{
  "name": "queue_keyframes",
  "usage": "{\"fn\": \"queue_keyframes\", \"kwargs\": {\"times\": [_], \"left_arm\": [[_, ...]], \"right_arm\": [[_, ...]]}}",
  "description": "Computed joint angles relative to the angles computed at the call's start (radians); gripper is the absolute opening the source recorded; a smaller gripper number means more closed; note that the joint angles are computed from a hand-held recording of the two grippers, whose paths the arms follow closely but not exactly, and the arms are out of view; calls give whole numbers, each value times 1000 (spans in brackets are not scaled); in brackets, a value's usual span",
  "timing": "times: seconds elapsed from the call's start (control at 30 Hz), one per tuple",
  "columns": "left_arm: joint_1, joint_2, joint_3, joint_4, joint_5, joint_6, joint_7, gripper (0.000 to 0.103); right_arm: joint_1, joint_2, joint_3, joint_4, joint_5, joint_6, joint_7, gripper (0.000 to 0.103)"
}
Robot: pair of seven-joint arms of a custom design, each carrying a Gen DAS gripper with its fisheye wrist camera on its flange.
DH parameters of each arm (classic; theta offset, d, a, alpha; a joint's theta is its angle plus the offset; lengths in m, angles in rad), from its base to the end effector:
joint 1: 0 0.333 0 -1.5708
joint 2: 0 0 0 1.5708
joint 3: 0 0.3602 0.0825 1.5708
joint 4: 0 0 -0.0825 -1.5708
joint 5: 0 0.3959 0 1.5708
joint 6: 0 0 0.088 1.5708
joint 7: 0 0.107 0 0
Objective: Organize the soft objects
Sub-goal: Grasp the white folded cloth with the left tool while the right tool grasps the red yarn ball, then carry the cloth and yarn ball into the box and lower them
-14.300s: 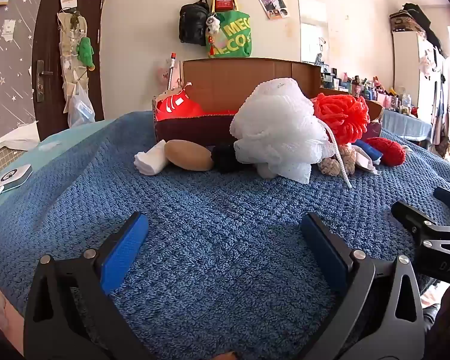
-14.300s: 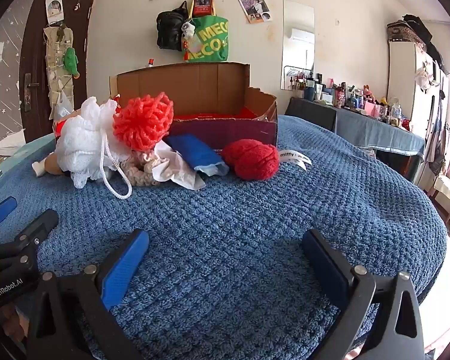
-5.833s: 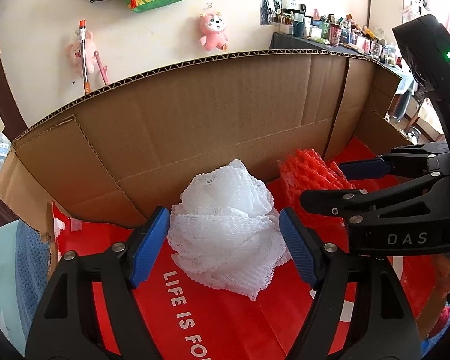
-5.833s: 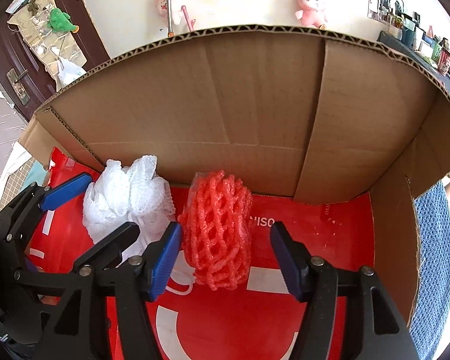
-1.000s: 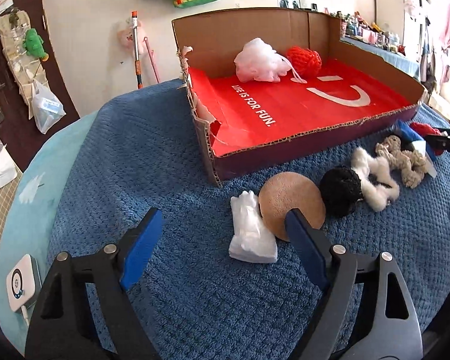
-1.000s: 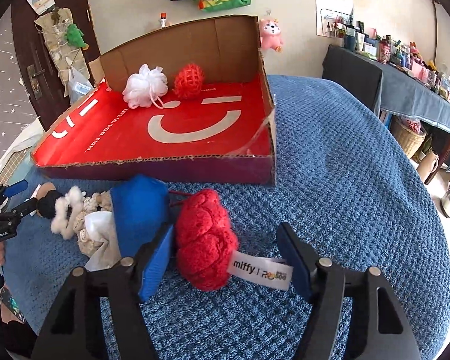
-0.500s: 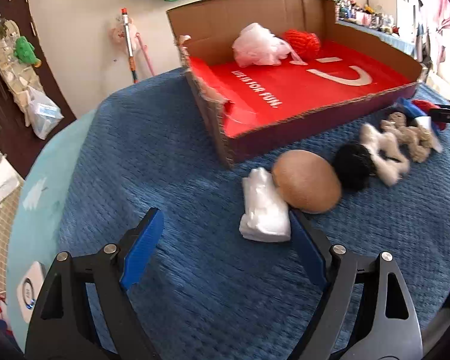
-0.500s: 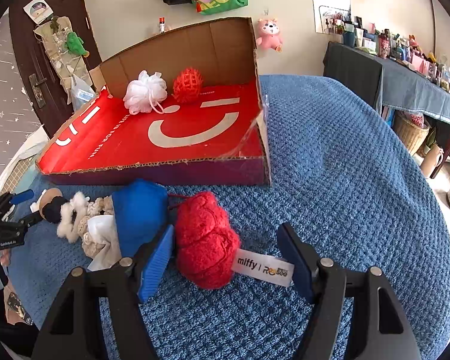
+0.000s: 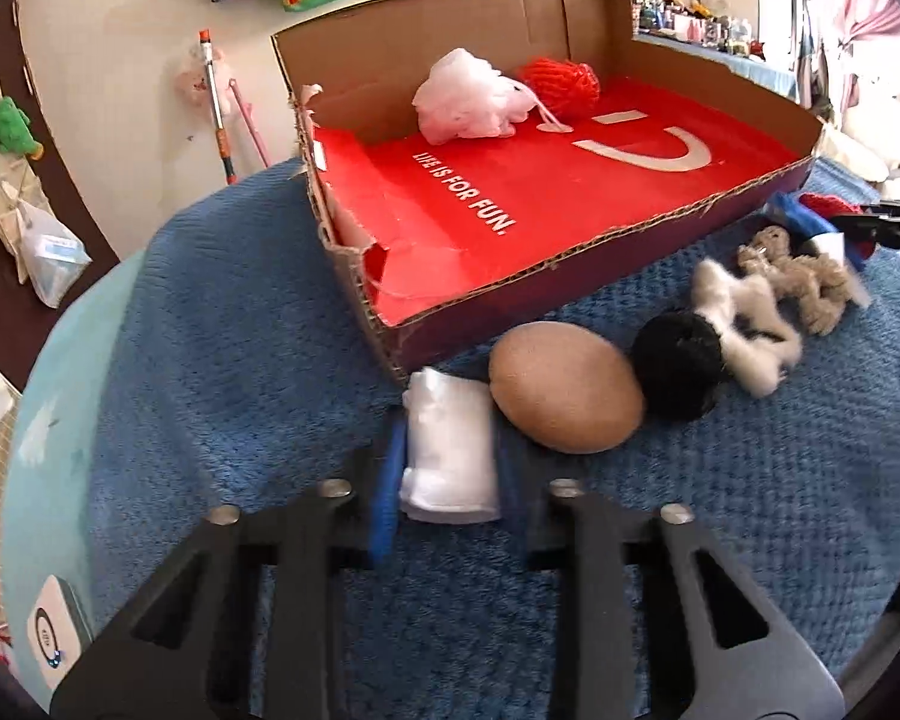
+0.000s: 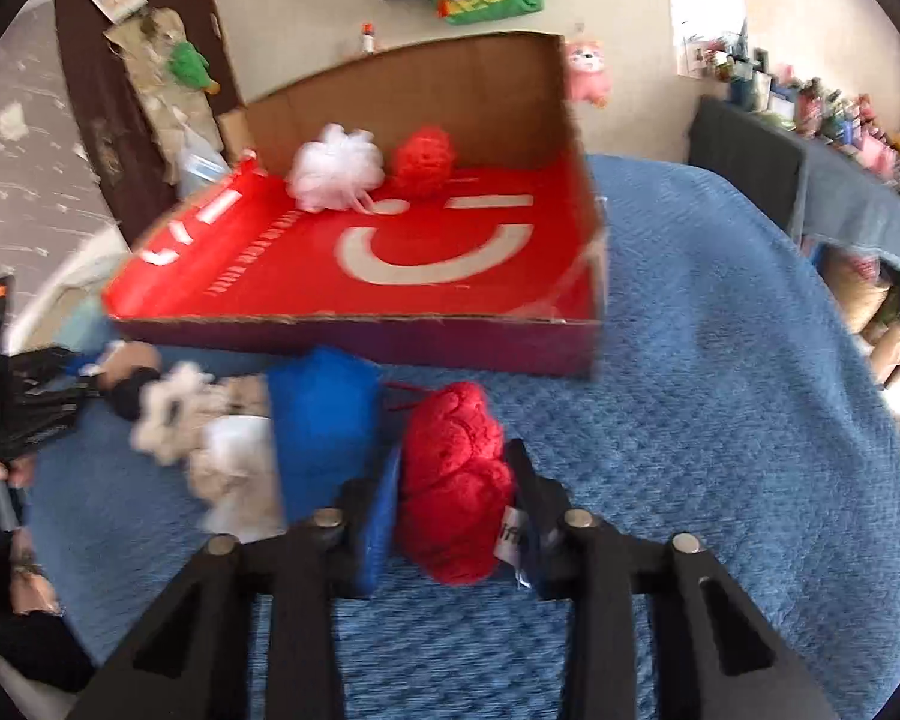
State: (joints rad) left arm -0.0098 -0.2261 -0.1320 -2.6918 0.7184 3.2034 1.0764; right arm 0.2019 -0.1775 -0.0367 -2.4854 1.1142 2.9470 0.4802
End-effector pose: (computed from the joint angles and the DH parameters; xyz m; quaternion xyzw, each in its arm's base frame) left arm 0.4177 -0.1232 0.4080 -0.5218 0.7769 -0.2422 0.2559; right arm 0.4793 0.0198 0.4361 -0.7229 0.5816 -0.1680 0.3332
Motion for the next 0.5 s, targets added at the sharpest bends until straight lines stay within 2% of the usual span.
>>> {"fn": "queue_keyframes", "kwargs": {"times": [0.03, 0.07, 0.17, 0.2, 0.33, 0.5], "left_arm": [[5, -8, -2, -5, 1, 9, -8, 23], [-25, -20, 31, -16, -16, 21, 0, 23], [-204, -66, 209, -42, -93, 29, 54, 23], [-223, -85, 229, -50, -108, 38, 63, 23], [-153, -121, 164, -66, -116, 71, 50, 23], [-201, -128, 202, -67, -117, 69, 45, 23]], "right_arm": [[7, -4, 7, -5, 12, 37, -13, 36], [23, -16, 7, -11, 46, 78, -51, 36], [54, -70, -34, -2, 175, 58, -151, 36], [57, -90, -39, 2, 209, 56, -178, 36], [64, -123, -34, 11, 312, 82, -276, 36], [53, -117, -16, 23, 362, 87, -311, 36]]}}
